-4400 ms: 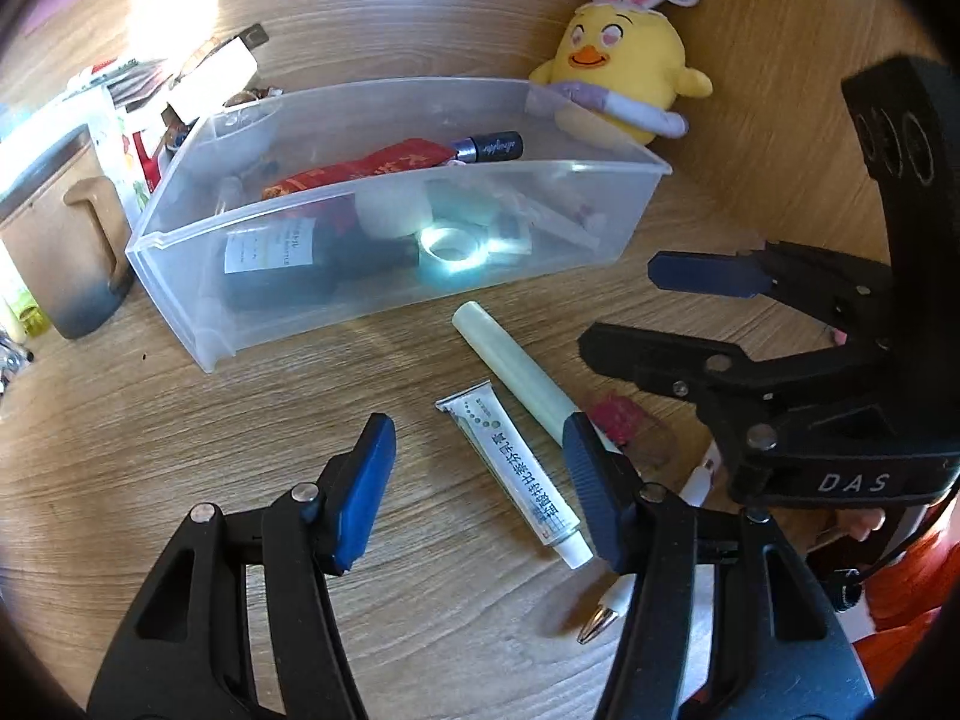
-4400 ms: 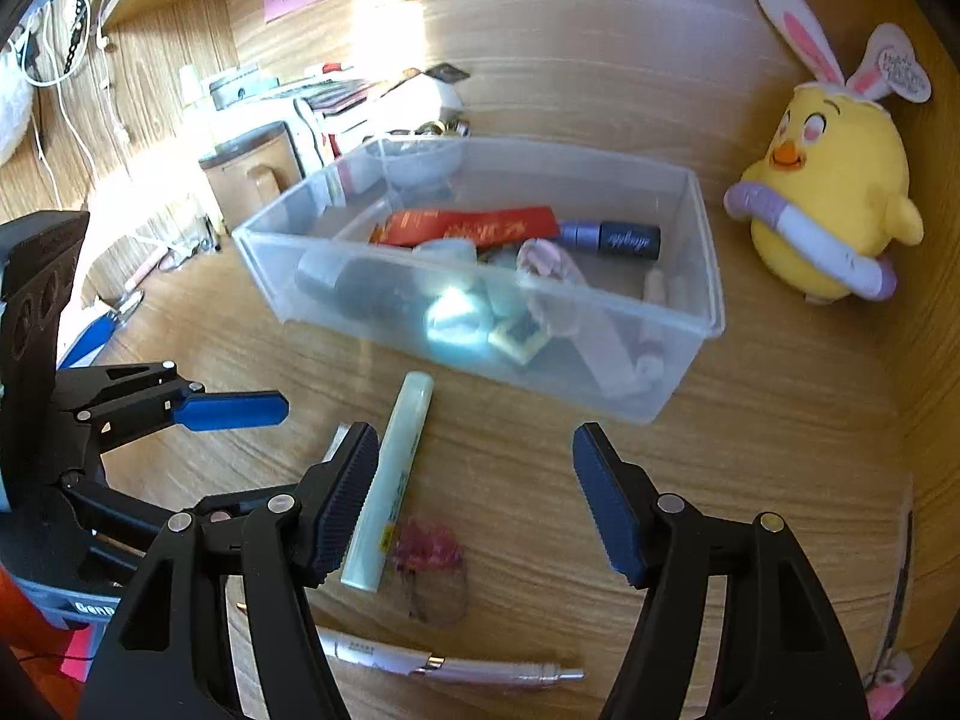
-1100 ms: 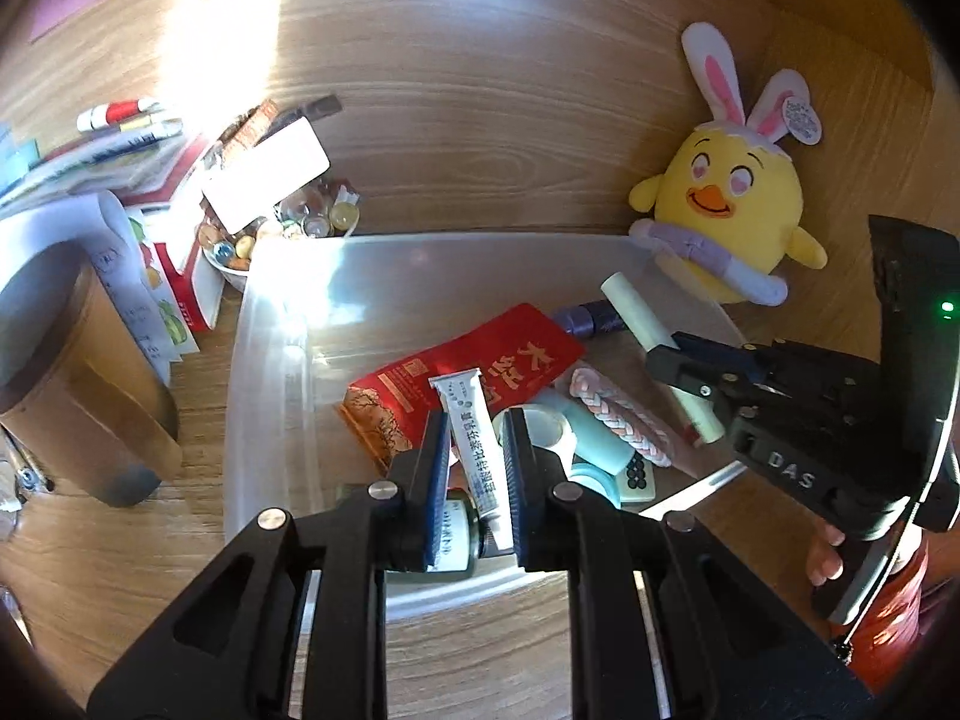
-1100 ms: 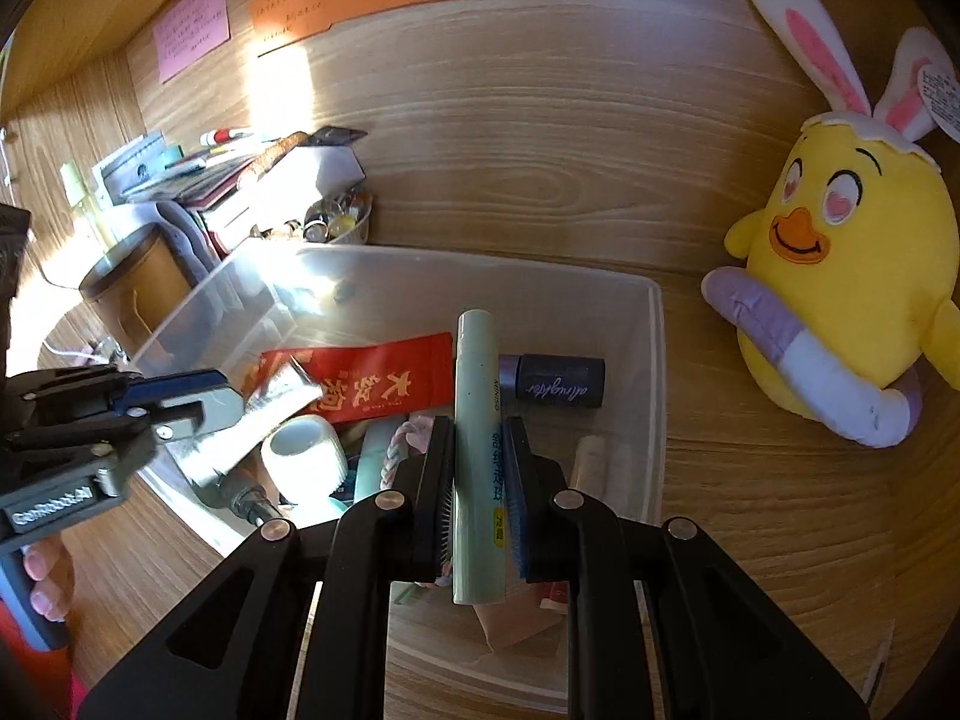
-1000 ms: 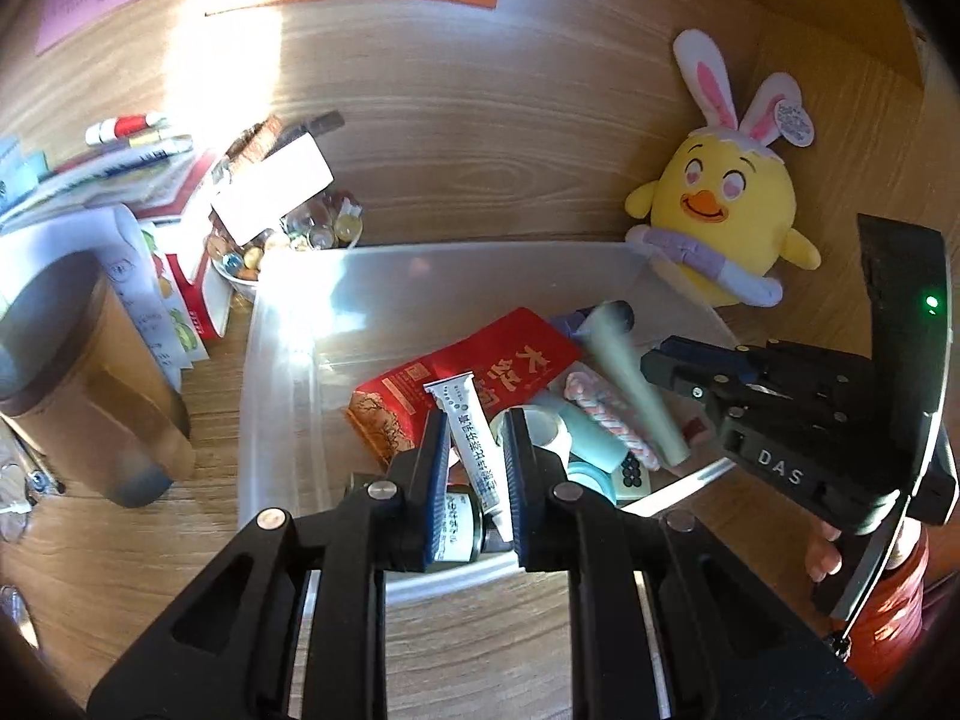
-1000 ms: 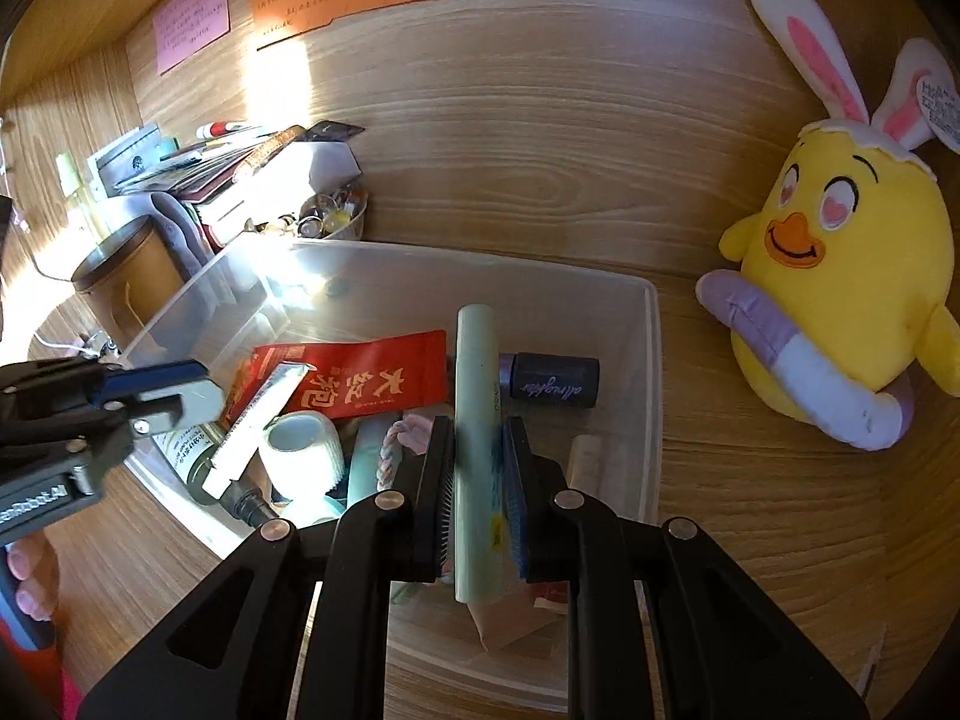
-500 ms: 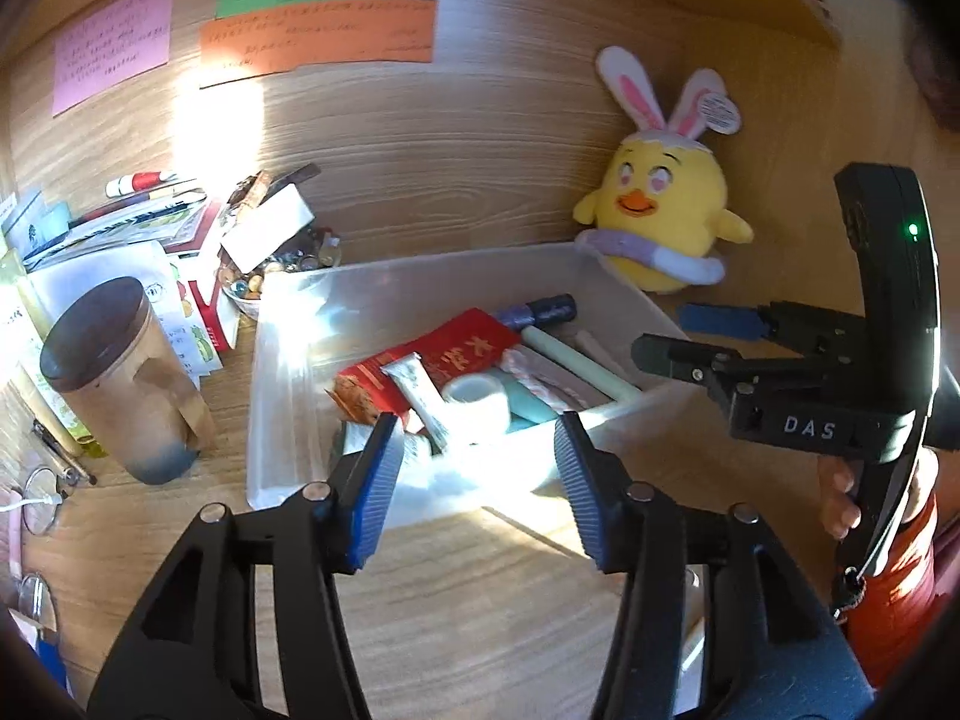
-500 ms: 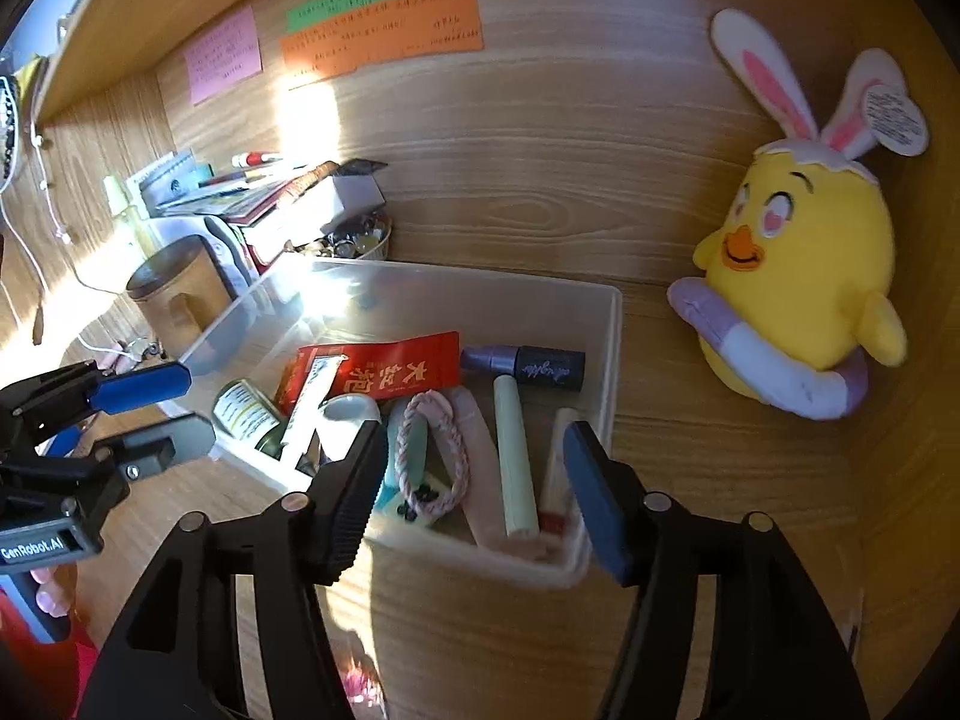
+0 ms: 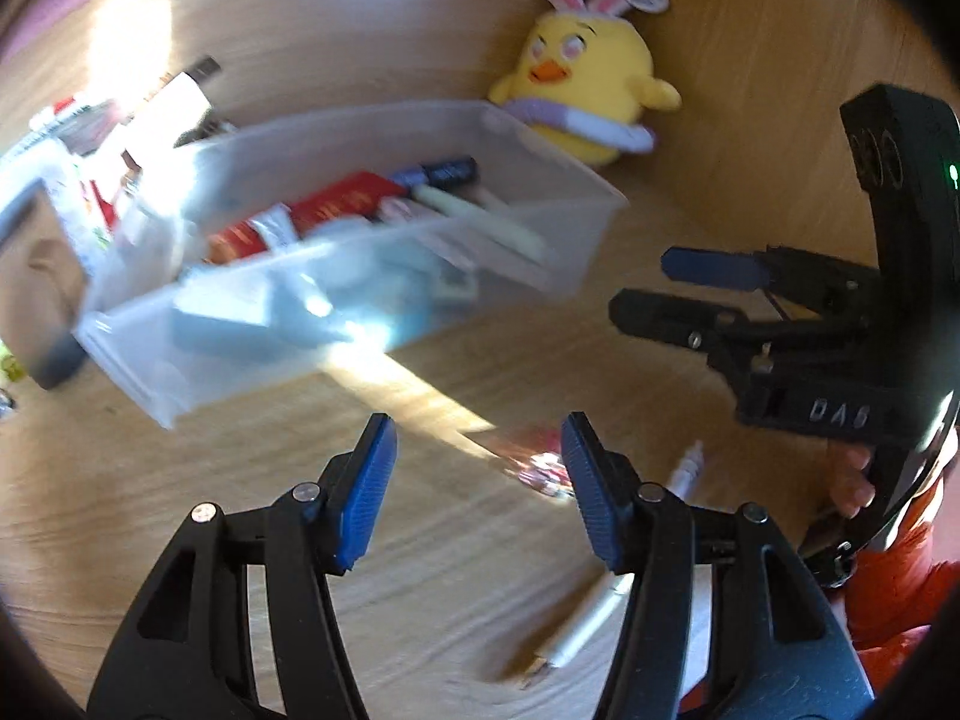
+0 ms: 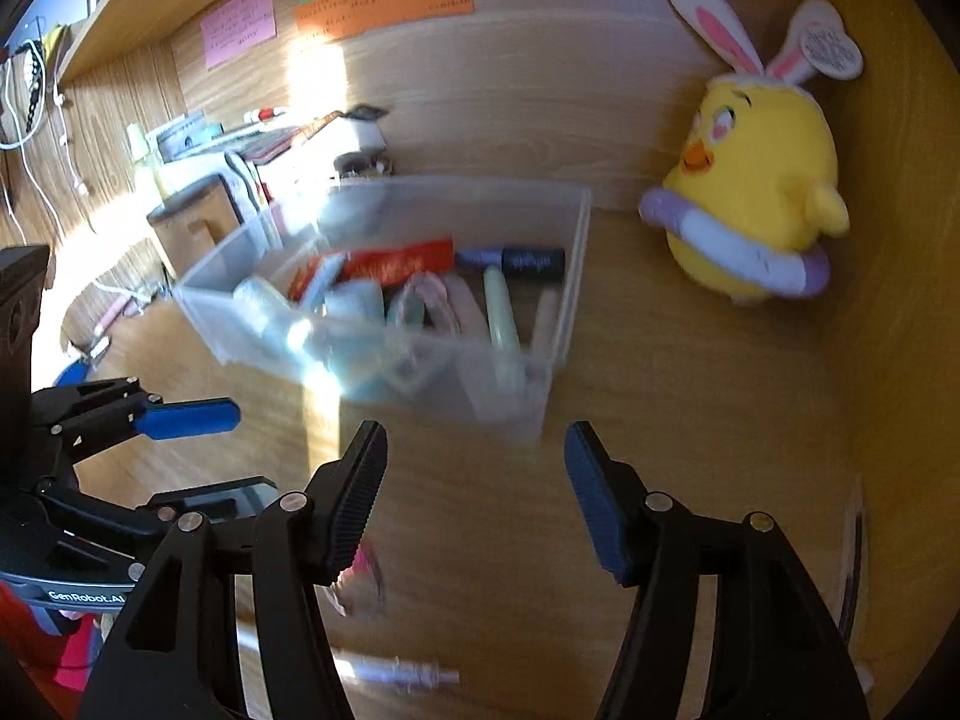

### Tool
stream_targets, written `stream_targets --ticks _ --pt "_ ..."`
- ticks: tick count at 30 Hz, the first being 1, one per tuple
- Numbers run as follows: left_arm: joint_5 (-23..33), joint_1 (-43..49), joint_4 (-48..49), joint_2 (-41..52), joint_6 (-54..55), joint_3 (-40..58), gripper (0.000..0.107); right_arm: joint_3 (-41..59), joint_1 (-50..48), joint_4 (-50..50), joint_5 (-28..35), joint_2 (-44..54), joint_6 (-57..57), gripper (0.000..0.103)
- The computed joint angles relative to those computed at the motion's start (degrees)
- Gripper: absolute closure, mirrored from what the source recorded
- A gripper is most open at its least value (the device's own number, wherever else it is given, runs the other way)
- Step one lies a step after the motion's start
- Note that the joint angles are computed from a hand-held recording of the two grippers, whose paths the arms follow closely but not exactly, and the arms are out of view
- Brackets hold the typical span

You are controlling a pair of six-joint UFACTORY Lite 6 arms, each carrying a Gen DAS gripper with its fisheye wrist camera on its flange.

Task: Organize objects
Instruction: 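Grasp the pink hair tie with the left tool while the right grasps the white pen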

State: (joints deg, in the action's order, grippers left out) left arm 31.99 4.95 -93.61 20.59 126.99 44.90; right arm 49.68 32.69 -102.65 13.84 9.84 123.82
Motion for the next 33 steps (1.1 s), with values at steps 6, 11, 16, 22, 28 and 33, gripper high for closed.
stream_targets --ticks 6,11,16,22,28,33 --pt "-1.8 -4.5 0.2 1.6 -0.5 -0.3 0.050 -9.3 1.7 -6.2 0.5 -4.9 10.4 0.045" --pt "-4.4 -7.7 -2.2 2.4 1.6 -0.7 0.066 -15.4 3.3 -9.0 -1.5 -9.7 12.7 0.045" --pt "-6.8 -9.3 -11.8 0.6 10.2 -3.7 0.084 -18.5 6.8 -5.3 0.1 -12.7 9.1 0.027" --pt "-3.1 -5.5 -5.3 0.9 3.9 -3.0 0.084 -16.6 9.4 -8.9 -1.5 -9.4 11.1 0.023" --pt "1.9 3.3 -0.5 -3.3 -0.8 -4.1 0.084 -9.4 12.1 -4.9 -1.6 -1.2 2.9 0.023" --pt "7.1 11.2 3.8 -5.6 -5.0 -3.2 0.084 -4.9 11.0 -8.5 -4.7 3.1 2.0 0.023"
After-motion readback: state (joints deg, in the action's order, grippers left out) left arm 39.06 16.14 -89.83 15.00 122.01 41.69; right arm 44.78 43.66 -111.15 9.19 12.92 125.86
